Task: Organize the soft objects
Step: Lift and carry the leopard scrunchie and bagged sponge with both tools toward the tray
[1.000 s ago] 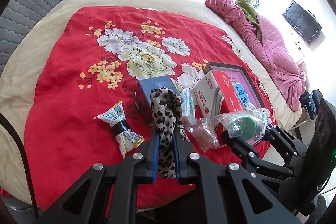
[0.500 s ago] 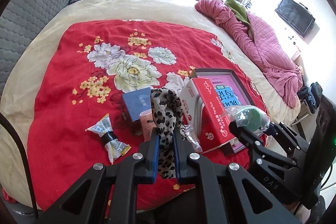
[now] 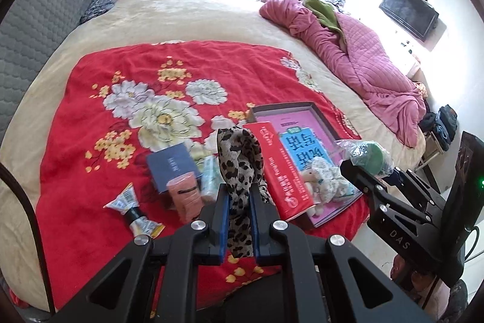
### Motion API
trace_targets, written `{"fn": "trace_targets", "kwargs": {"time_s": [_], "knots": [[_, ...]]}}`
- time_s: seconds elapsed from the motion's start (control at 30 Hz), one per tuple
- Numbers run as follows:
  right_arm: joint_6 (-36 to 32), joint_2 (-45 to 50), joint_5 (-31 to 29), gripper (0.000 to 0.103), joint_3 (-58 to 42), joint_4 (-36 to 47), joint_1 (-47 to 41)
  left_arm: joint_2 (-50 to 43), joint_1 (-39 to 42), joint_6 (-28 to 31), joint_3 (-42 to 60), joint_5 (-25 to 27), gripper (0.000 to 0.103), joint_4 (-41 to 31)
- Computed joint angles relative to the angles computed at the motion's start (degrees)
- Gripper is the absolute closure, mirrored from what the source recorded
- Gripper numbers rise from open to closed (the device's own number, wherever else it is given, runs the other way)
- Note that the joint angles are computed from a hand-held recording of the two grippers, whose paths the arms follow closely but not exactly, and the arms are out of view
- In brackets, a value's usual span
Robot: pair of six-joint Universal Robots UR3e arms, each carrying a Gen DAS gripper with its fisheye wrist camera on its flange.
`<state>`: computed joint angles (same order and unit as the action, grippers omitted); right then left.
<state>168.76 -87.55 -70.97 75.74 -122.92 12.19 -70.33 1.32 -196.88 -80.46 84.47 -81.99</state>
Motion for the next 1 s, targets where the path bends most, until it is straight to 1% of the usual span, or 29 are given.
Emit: {"fn": "trace_targets", "kwargs": {"time_s": [0.27,0.47,0.67,1.0], "knots": [[-0.9,-1.3,2.1,0.052,-1.1,1.5,-6.3,-10.3,-7.5,-2.1,8.7,2.4,0.091,2.5],[-1.6,-1.7,4.5,0.052,-1.7,2.7,-11.6,-17.3,-10.9,-3.2,15.0,2.6,0.091,4.3],[-1.6,-1.7,5.2,0.052,-1.7,3.1,-17.6,-23.7,-14.1,-3.1,20.8,2.9,0.091,4.6],[-1.8,-2.1,6.2,0.052,0.8,2.7,-26.4,-33.5,-17.4,-3.2,27.3,1.4,0.091,5.3]]}}
